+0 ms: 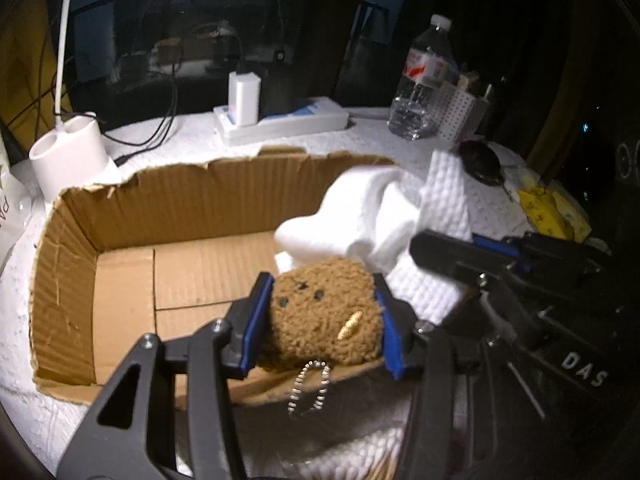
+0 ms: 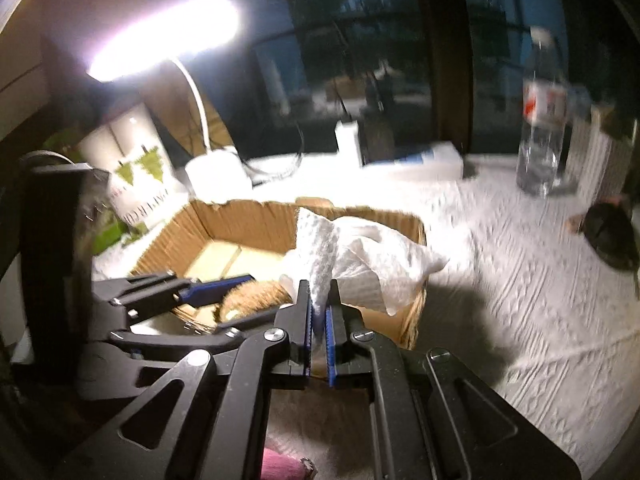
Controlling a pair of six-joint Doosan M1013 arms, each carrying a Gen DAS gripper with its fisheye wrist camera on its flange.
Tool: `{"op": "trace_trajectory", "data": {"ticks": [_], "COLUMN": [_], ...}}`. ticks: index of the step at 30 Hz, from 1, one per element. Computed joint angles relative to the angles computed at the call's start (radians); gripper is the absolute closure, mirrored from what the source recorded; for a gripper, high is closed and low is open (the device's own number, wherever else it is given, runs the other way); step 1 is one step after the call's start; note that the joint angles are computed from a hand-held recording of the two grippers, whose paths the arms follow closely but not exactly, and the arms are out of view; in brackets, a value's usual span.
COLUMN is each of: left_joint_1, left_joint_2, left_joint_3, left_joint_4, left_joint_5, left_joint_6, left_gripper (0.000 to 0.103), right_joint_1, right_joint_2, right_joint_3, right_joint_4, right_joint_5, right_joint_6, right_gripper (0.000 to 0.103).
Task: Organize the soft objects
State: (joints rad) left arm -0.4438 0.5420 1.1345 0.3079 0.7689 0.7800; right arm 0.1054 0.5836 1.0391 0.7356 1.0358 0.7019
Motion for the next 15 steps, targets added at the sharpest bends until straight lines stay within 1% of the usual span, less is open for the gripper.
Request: {"op": "trace_trajectory", "data": {"ticks": [3, 4, 5, 6, 7, 8, 9, 11, 13, 15], "left_joint_1": [0.004, 0.004, 0.004, 0.005, 0.005, 0.005, 0.005, 0.005, 0.005, 0.005], "left_joint_2": [-0.001, 0.0, 0.001, 0.001, 0.001, 0.002, 0.002, 0.003, 0.004, 0.005], "left_joint_3": [0.002, 0.001, -0.001, 0.0, -0.001, -0.001, -0.002, -0.004, -0.006, -0.009], "left_joint_4": [-0.014, -0.013, -0.016, -0.017, -0.017, -0.018, -0.018, -0.018, -0.019, -0.02], "left_joint_5": [-0.005, -0.003, -0.001, -0.001, -0.001, 0.0, 0.002, 0.004, 0.006, 0.009], "left_joint_6": [0.004, 0.005, 0.005, 0.004, 0.005, 0.005, 0.004, 0.003, 0.007, 0.014], "left_gripper": [0.052, 0.051, 0.051, 0.051, 0.05, 0.05, 0.049, 0.049, 0.048, 0.048], "right_joint_1": [-0.001, -0.002, -0.005, -0.01, -0.018, -0.021, -0.023, -0.019, -0.008, -0.001], "right_joint_2": [0.011, 0.01, 0.007, 0.001, -0.009, -0.012, -0.018, -0.021, -0.015, -0.002], "right_joint_3": [-0.016, -0.017, -0.014, -0.006, 0.007, 0.009, 0.016, 0.021, 0.017, 0.003], "right_joint_4": [-0.026, -0.025, -0.015, 0.008, 0.046, 0.059, 0.066, 0.041, -0.03, -0.08], "right_joint_5": [0.012, 0.008, 0.0, -0.013, -0.037, -0.048, -0.069, -0.105, -0.131, -0.126], "right_joint_6": [0.033, 0.036, 0.032, 0.019, -0.002, -0.008, -0.015, -0.01, 0.033, 0.07], "right_gripper": [0.095, 0.091, 0.082, 0.076, 0.067, 0.062, 0.06, 0.052, 0.05, 0.05]}}
